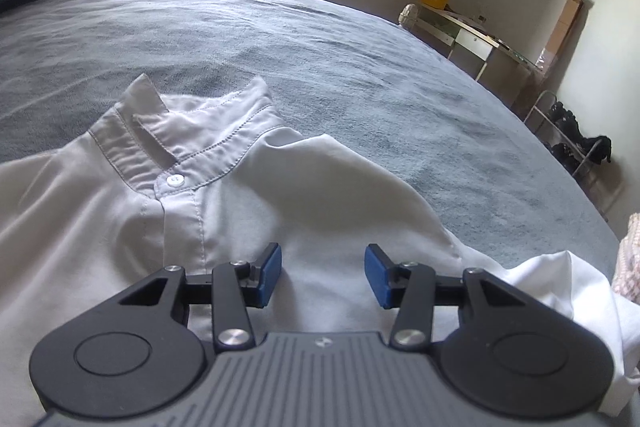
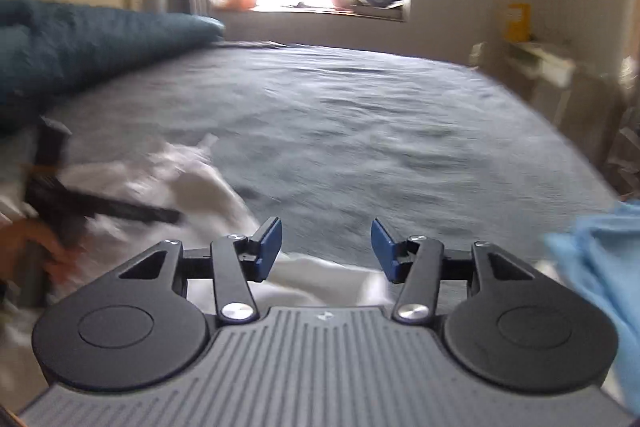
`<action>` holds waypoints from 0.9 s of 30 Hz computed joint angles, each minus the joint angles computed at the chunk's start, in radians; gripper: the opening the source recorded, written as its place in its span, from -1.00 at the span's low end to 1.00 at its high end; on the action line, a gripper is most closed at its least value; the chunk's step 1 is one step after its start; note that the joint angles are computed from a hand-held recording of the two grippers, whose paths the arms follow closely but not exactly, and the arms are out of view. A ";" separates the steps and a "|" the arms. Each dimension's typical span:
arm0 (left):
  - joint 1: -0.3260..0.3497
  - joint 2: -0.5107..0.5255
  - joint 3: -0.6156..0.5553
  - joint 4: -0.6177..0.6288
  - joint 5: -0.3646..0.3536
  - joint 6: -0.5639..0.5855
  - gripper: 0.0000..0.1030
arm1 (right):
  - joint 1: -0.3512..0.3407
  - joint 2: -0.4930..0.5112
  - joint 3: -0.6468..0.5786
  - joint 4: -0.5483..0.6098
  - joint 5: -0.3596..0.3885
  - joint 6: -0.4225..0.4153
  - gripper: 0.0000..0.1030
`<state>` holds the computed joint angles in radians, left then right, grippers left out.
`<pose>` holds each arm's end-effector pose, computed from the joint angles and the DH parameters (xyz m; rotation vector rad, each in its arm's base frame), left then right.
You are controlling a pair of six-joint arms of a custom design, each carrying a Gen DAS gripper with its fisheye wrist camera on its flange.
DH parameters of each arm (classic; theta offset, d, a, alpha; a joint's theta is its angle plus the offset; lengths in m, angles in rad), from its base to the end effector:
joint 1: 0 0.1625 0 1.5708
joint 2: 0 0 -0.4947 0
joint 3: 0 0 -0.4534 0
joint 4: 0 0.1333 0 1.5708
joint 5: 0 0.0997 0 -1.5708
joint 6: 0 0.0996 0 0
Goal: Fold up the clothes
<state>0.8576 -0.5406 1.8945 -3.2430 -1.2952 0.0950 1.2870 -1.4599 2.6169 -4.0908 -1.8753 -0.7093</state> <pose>-0.3016 -0.5938 -0.0855 1.0894 2.7129 -0.5702 0.0011 -0.3655 0.3170 0.1738 -1.9490 1.2429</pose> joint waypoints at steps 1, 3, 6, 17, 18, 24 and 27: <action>0.002 0.003 0.000 -0.005 -0.004 -0.005 -0.08 | 0.000 -0.009 -0.017 0.050 0.012 0.019 -0.08; 0.007 0.009 0.001 -0.018 -0.010 -0.009 -0.08 | 0.000 0.004 -0.064 0.121 0.010 0.041 -0.14; 0.012 0.013 0.005 -0.034 -0.017 -0.001 -0.08 | -0.041 0.033 -0.135 0.237 0.018 0.097 -0.47; 0.021 0.018 0.006 -0.052 -0.033 0.029 -0.08 | -0.117 0.010 -0.186 0.550 -0.026 0.186 -0.52; 0.022 0.018 0.007 -0.056 -0.034 0.028 -0.08 | -0.111 0.003 -0.191 0.552 -0.018 0.197 -0.52; 0.028 0.021 0.011 -0.075 -0.048 0.031 -0.07 | -0.154 -0.017 -0.286 0.790 0.246 0.292 -0.17; 0.033 0.020 0.012 -0.079 -0.061 0.028 -0.07 | -0.155 0.019 -0.340 0.883 0.270 0.325 -0.15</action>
<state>0.8909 -0.5202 1.9061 -3.3216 -1.3563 0.1231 1.1316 -1.4414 2.2768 -3.2076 -1.6052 -0.3843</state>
